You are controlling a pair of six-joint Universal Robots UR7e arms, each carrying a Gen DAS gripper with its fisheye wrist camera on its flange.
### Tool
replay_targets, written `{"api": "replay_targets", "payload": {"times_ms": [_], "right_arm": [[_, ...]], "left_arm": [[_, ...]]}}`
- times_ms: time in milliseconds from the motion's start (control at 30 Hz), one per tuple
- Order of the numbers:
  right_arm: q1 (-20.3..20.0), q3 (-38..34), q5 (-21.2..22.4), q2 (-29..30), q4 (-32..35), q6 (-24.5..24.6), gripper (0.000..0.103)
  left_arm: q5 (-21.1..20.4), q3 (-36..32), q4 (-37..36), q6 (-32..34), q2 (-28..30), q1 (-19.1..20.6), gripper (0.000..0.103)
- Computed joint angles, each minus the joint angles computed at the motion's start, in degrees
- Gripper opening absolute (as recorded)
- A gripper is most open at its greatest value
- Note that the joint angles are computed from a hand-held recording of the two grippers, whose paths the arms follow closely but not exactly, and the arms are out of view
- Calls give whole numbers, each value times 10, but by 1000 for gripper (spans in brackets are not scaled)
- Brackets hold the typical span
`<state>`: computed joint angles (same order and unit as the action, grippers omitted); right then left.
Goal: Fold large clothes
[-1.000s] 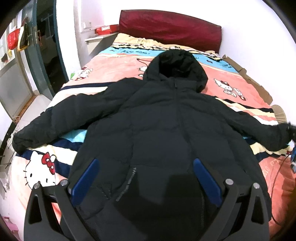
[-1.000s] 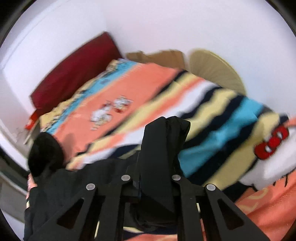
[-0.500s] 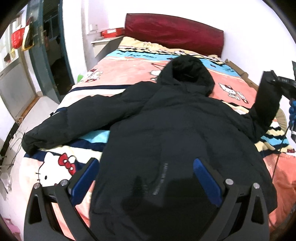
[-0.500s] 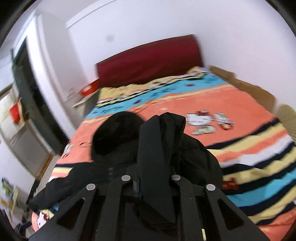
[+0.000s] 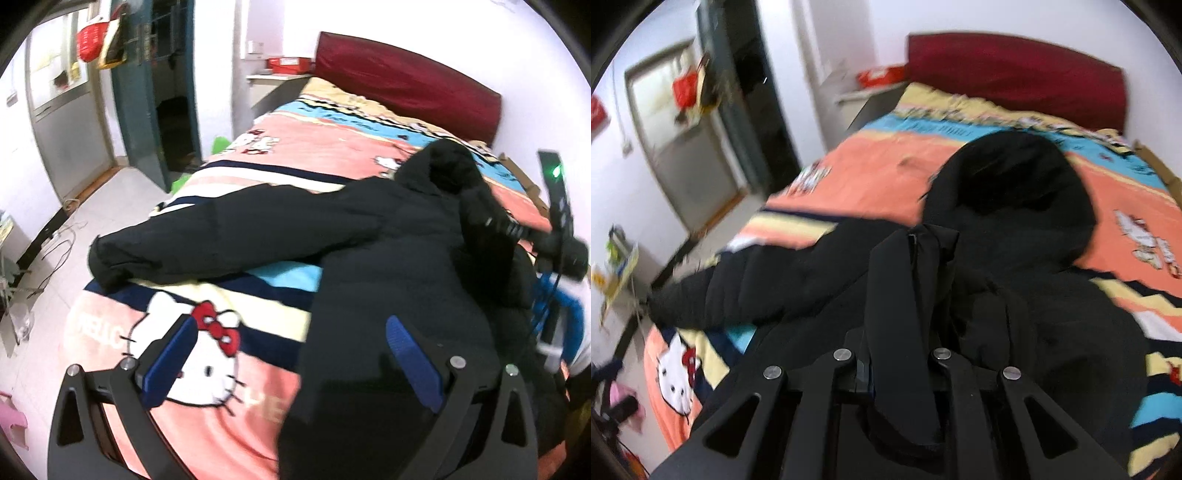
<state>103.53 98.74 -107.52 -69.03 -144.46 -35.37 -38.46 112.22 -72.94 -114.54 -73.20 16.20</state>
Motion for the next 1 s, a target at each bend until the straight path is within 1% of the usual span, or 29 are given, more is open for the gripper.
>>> {"api": "replay_targets", "payload": {"times_ms": [100,233,267,300,333,400,500,567,667,767,833,933,1000], "right_arm": [[9,18,-29,32,-19,-8,13],[15,33,-71,72,-45,-7,15],[14,38,-78,78,-50,-8,19],[14,40,-80,81,-50,-9,26],[15,46,-81,84,-60,-15,29],[17,51,-72,81,-56,-25,46],[18,58,-42,63,-32,-30,54],[14,57,-12,42,-2,-28,55],[10,54,32,9,35,-33,57],[4,43,50,-21,47,-53,57],[-7,26,46,-33,48,-64,57],[-35,-8,8,-32,17,-98,58],[-60,-34,-28,-22,-15,-119,58]], "left_arm": [[-8,11,25,-29,-18,5,103],[-18,24,28,-34,-36,10,103],[-18,26,27,-34,-39,10,103],[-17,28,27,-34,-42,10,103],[-17,28,27,-38,-43,10,103],[-16,28,29,-47,-43,10,103],[-18,23,40,-74,-41,9,103],[-17,16,40,-75,-32,13,103],[-6,-3,33,-57,-8,25,103],[18,-23,-18,-4,26,53,103],[41,-41,-83,60,59,82,103],[66,-76,-188,161,117,123,103],[82,-102,-283,244,161,151,103]]}}
